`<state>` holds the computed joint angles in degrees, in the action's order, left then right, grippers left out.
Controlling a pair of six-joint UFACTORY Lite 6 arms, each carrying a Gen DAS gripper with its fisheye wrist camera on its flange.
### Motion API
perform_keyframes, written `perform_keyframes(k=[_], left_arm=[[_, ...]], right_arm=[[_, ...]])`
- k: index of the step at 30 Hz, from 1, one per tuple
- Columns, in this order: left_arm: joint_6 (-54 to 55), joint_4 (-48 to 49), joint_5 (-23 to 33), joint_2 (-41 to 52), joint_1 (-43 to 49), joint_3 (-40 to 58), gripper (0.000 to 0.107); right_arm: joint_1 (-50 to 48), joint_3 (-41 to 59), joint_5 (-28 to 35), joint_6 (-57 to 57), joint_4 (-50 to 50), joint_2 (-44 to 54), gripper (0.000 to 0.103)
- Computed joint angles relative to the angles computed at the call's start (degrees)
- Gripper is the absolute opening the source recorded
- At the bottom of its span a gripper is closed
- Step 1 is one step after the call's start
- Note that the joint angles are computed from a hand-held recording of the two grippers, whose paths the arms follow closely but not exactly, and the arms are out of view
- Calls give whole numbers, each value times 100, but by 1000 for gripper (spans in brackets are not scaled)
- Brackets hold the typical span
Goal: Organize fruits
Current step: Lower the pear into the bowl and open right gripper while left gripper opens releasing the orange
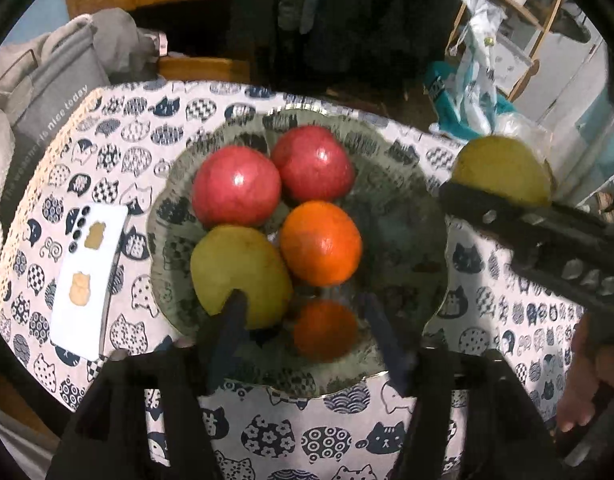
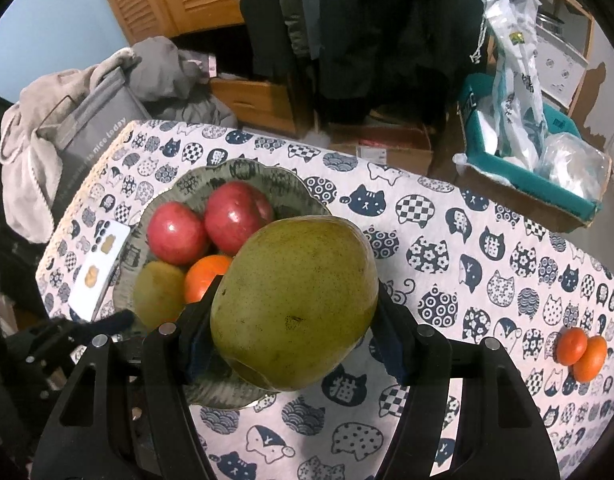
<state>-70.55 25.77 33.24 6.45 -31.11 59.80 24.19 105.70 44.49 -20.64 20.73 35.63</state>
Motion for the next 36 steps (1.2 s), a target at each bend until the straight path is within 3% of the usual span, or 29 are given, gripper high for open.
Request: perform_keyframes(k=[18, 30, 36], left_arm=[[-26, 288, 78, -116, 982, 4, 74], [-65, 361, 112, -289, 1110, -133, 74], [-73, 333, 138, -423, 1142, -185, 74]], right_arm=[[268, 1385, 317, 63, -187, 1374, 68], [473, 2294, 748, 328, -579, 2108, 68], [443, 2074, 524, 228, -409, 1919, 77]])
